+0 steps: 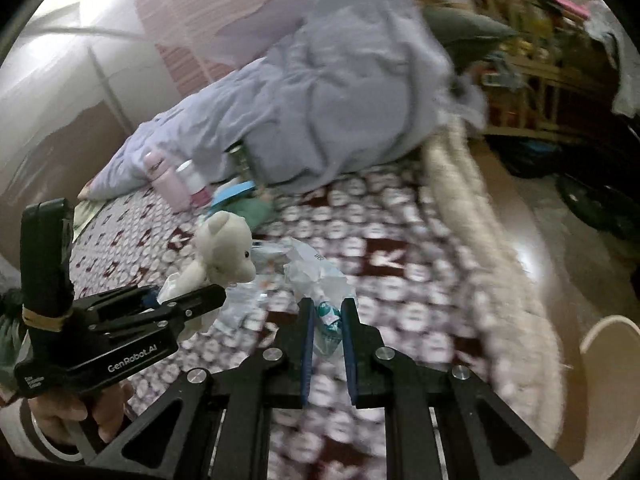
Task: Collect trash
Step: 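Carry the bear and wrapper over the white bucket and open both grippers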
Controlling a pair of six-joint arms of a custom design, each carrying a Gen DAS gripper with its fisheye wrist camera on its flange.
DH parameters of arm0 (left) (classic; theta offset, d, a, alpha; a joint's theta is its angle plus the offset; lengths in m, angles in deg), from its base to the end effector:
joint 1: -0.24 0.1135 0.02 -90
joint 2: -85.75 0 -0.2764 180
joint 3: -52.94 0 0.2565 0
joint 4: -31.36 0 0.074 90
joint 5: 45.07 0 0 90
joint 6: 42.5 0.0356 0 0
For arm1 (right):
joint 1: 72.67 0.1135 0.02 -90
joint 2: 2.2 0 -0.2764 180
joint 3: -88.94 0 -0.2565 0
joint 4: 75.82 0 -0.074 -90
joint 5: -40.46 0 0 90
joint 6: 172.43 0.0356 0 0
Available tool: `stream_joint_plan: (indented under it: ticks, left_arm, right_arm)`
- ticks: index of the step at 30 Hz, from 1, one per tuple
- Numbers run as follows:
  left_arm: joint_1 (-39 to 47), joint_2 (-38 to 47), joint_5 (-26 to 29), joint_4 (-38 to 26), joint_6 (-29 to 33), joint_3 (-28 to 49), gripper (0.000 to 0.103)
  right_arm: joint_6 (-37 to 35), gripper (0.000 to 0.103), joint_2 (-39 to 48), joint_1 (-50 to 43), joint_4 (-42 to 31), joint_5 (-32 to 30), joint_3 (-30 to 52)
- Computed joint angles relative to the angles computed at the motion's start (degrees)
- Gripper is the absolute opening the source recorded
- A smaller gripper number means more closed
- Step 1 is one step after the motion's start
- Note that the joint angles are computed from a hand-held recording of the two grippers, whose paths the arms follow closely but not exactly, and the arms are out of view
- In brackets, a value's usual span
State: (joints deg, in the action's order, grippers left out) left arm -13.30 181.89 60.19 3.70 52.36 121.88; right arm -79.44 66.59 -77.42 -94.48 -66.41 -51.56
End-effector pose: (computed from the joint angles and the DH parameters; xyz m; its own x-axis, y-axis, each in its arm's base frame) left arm 0.3284 -0.0887 0.1825 -0.7605 0.2672 -0.5917 0.4392 0.8830 -0.1657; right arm 0.2162 -0.0076 0.1654 -0.7450 0.1120 -0.6576 -0.0757 0.9652 0.2501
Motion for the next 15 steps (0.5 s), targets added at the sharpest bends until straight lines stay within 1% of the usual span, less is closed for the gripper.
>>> stream_joint_plan:
  ticks: [4,8,12,15]
  left_arm:
    - [-6.63,0.38,-1.73,-0.11,-2.16,1.50,0.028]
    - [-12.12,1.85,-2.90,-0.40,-3.89,3.74,0.028]
    - [-17.56,4.37,-3.89,-1.41,-5.47,6.86,0.028]
    - [-21.68,6.35,-4.52,-1.97,-6.55,9.26,0.028]
  right_arm:
    - [-5.34,0.013,-4.05,-10.71,-4.07,-4.45,-1.19]
    - [-10.95,0.013,-6.01,-21.62,-7.43,-8.65,-1.53]
    - [-18.30,0.013,-4.23,-35.10,-10.44,-13.96,-0.47]
    - [-23.35,0.013,-0.79,-44.20,-11.78,-16.97,1.09]
